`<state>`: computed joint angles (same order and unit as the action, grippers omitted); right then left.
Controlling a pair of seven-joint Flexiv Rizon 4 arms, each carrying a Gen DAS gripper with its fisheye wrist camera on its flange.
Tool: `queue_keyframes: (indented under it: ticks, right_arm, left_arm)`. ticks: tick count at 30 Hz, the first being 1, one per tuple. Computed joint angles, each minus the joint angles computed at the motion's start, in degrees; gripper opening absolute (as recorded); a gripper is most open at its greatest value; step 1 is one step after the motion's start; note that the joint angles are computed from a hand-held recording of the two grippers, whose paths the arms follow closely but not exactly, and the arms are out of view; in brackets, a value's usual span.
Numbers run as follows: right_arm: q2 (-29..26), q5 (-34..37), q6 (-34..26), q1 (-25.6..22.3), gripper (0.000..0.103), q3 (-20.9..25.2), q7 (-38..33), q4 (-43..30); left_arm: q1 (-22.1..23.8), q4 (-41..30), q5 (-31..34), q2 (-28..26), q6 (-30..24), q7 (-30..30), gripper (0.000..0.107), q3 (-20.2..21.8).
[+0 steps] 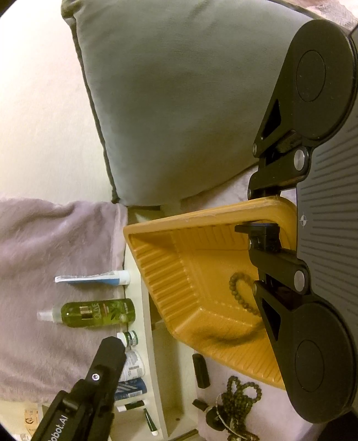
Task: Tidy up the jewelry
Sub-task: 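Return the left tool to the bead pile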
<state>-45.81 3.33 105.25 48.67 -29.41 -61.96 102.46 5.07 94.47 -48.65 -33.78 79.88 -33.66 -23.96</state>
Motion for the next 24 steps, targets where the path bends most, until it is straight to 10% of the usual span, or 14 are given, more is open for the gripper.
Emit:
queue_keyframes:
  ticks: [24]
  right_arm:
    - [-0.14,0.02,-0.1,-0.08,0.005,-0.03,-0.89,-0.03]
  left_arm:
    - [3.58,17.41,11.09,6.51,19.28,-21.4,0.036,15.64]
